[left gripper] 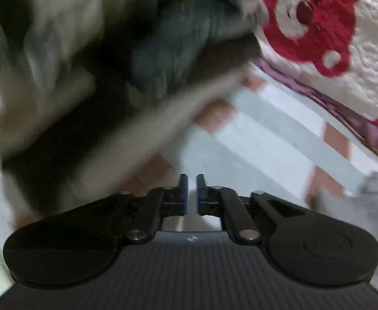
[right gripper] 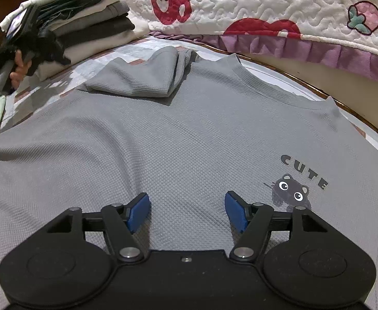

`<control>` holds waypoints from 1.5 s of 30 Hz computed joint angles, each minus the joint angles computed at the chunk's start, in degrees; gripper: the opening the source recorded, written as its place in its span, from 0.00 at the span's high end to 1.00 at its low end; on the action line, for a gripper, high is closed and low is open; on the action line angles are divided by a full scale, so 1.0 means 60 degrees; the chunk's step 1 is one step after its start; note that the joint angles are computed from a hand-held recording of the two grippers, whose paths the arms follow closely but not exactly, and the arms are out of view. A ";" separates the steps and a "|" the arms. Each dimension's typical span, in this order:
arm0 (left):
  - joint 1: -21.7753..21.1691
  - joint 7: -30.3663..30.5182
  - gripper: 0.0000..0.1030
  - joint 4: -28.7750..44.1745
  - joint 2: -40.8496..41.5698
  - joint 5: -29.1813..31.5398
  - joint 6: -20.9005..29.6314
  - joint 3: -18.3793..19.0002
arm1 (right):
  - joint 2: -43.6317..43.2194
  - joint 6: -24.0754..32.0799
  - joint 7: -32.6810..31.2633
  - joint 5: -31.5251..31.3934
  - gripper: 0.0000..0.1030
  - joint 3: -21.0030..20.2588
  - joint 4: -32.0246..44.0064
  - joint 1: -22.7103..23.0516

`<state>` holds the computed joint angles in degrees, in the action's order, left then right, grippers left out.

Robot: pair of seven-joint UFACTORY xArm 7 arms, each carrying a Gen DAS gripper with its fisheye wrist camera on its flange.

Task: Fold clothes

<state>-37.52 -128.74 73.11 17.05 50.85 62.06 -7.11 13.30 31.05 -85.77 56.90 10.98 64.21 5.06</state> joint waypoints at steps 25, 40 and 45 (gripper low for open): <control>-0.1791 0.1719 0.96 0.2185 0.1418 0.1989 -0.0228 0.1752 | 0.0061 -0.0039 -0.0526 0.0528 0.28 0.0057 -0.0002 -0.0061; -0.2297 0.3625 0.60 0.4737 0.3013 0.0409 0.4100 0.1668 | 0.0313 -0.0561 -0.0443 0.0840 0.28 -0.0046 0.0272 -0.0060; -0.0631 0.5320 0.49 0.3374 0.2372 0.1678 0.0311 0.1188 | 0.0937 -0.1085 0.0623 0.0315 0.28 -0.0134 0.1102 -0.0330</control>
